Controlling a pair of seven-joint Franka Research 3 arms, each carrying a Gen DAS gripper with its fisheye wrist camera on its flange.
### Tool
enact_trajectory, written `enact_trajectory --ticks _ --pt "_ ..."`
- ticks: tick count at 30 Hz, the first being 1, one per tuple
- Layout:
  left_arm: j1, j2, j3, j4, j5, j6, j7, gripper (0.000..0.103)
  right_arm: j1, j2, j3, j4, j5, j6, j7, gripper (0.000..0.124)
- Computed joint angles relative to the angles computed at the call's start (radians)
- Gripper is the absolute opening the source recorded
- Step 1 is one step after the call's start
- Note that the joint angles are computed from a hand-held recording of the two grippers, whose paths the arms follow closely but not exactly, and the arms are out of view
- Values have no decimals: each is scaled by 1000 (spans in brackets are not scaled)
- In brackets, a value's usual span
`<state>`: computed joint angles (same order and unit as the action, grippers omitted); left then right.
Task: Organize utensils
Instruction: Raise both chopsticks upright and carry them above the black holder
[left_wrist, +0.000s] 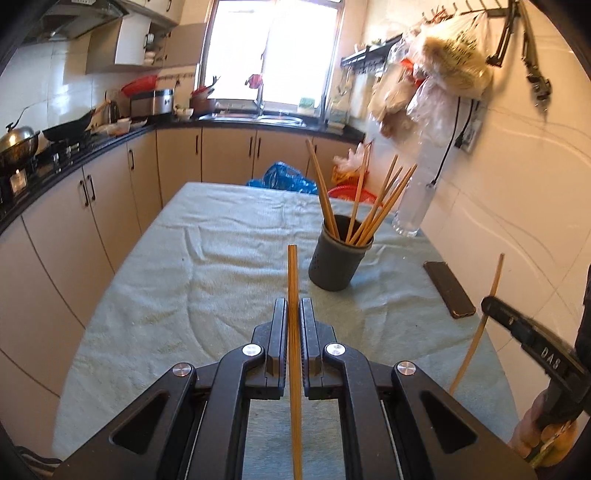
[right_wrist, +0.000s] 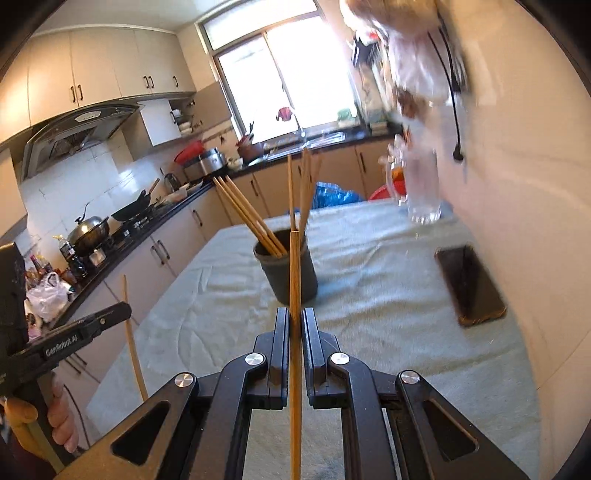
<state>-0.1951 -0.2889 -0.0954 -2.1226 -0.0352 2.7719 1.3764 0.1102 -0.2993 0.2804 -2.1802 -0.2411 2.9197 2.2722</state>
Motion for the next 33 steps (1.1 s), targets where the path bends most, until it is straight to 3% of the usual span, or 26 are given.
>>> enact_trajectory --ticks 3,6,15,26,33 --pt "-29 -26 36 -25 -51 25 64 6 -63 -15 69 33 -93 -36 92 8" --pt "-47 -39 63 -38 -89 38 119 5 -78 -9 98 75 -163 -85 159 8" --pt "-71 -47 116 -23 -198 33 271 5 -9 32 88 175 -327 -197 270 8" --pt "14 -16 43 41 -89 -2 231 6 97 71 5 227 -352 -221 261 8" --pt "30 26 12 90 -17 -28 196 6 111 77 -21 231 -335 -207 232 8"
